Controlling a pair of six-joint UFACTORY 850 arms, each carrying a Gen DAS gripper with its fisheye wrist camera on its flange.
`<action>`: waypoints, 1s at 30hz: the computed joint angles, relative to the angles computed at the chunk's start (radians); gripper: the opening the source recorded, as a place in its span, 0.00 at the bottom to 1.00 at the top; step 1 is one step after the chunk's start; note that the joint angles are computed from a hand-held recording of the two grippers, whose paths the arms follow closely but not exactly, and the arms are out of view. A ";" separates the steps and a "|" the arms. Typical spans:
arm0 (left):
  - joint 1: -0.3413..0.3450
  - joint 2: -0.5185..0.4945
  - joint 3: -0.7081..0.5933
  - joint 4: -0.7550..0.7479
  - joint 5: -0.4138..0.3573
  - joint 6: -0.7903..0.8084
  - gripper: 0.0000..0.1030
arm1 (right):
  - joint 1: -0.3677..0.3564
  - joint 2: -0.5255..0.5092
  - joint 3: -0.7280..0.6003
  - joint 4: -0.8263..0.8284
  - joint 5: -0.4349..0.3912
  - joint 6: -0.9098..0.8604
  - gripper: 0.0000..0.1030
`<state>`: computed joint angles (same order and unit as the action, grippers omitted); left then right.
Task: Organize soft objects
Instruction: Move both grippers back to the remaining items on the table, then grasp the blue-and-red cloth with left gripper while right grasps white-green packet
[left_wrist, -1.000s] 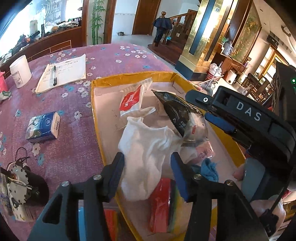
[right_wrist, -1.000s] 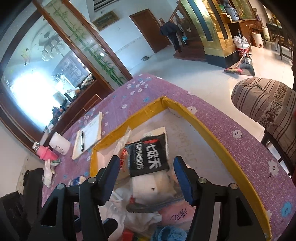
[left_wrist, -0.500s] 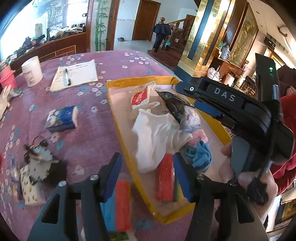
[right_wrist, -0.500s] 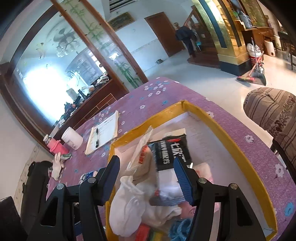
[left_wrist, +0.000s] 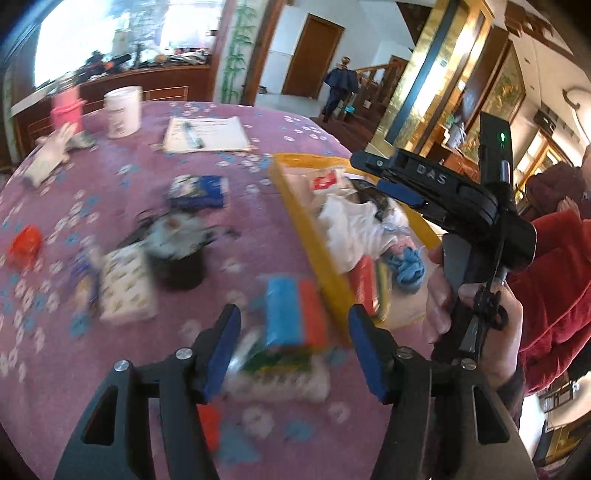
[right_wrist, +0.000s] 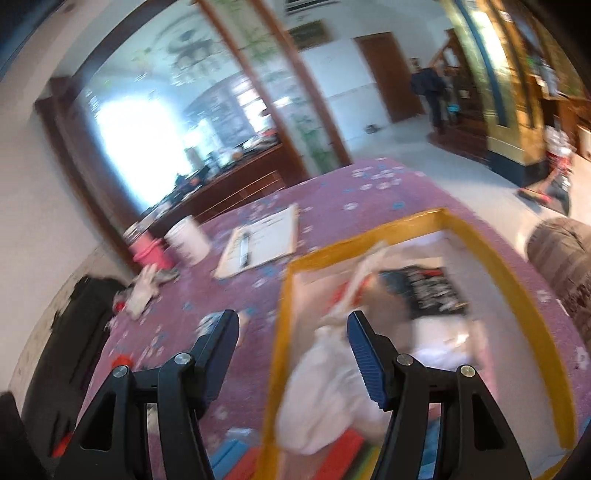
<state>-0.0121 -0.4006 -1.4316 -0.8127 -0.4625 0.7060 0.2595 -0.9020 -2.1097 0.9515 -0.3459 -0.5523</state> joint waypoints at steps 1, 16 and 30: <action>0.012 0.015 0.023 -0.002 0.007 0.009 0.60 | 0.004 0.006 0.011 0.036 -0.010 -0.042 0.63; 0.174 0.031 0.161 -0.188 -0.079 0.113 0.65 | 0.064 0.212 0.415 0.409 -0.281 -0.555 0.71; 0.002 0.002 0.129 0.281 0.089 -0.199 0.61 | 0.046 0.260 0.497 0.477 -0.244 -0.616 0.72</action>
<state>-0.0101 -0.3988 -1.3027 -0.5318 -0.3732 0.5072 0.3056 -0.6424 -1.6130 1.4284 -0.5898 -1.1682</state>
